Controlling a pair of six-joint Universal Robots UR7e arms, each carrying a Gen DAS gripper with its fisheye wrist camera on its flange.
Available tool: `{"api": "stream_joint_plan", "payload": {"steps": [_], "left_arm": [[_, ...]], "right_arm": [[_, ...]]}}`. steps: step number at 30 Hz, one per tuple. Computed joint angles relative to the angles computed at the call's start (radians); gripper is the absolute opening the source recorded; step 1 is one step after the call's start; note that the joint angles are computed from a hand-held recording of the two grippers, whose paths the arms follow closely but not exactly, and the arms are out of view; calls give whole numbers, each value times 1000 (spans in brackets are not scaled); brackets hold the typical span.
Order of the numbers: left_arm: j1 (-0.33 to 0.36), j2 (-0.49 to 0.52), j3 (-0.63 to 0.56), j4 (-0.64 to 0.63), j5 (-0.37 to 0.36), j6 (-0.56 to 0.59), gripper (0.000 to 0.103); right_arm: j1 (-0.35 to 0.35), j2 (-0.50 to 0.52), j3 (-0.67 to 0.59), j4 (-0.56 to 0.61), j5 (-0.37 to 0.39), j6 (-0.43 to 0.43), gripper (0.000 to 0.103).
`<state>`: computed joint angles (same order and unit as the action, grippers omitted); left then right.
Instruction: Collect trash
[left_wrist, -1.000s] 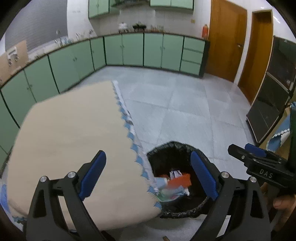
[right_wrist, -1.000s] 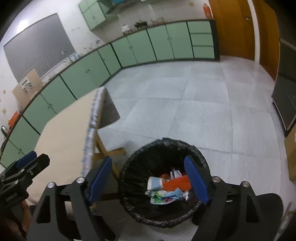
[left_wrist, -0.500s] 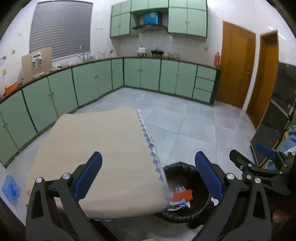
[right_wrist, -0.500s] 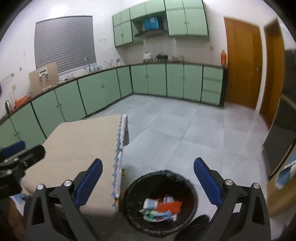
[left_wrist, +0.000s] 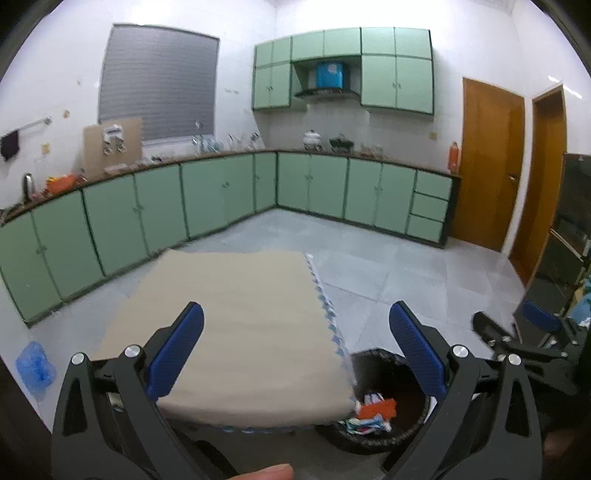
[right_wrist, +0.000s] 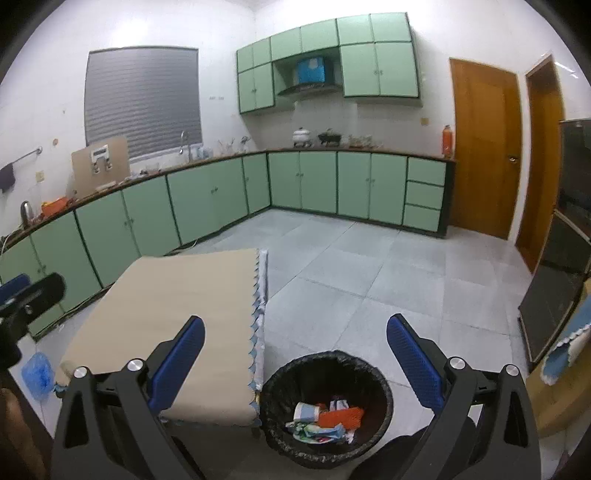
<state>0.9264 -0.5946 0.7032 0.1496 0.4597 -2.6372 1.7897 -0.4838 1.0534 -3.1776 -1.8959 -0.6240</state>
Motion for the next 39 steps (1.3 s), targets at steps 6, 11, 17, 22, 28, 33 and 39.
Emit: {"api": "stream_joint_plan", "payload": {"steps": [6, 11, 17, 22, 28, 33, 39], "left_arm": [[-35, -78, 139, -161, -49, 103, 98], [-54, -120, 214, -265, -70, 160, 98], [-62, -146, 258, -358, -83, 216, 98], [-55, -136, 250, -346, -74, 184, 98], [-35, -87, 165, -178, -45, 70, 97], [-22, -61, 111, -98, -19, 25, 97], [-16, -38, 72, -66, 7, 23, 97]], "right_arm": [[23, -43, 65, -62, 5, -28, 97], [27, -66, 89, -66, 30, -12, 97], [22, -59, 69, -48, 36, 18, 97], [24, -39, 42, -56, -24, 17, 97], [22, -14, 14, -43, -101, 64, 97], [23, 0, -4, -76, -126, 59, 97], [25, 11, -28, -91, -145, 52, 97]]}}
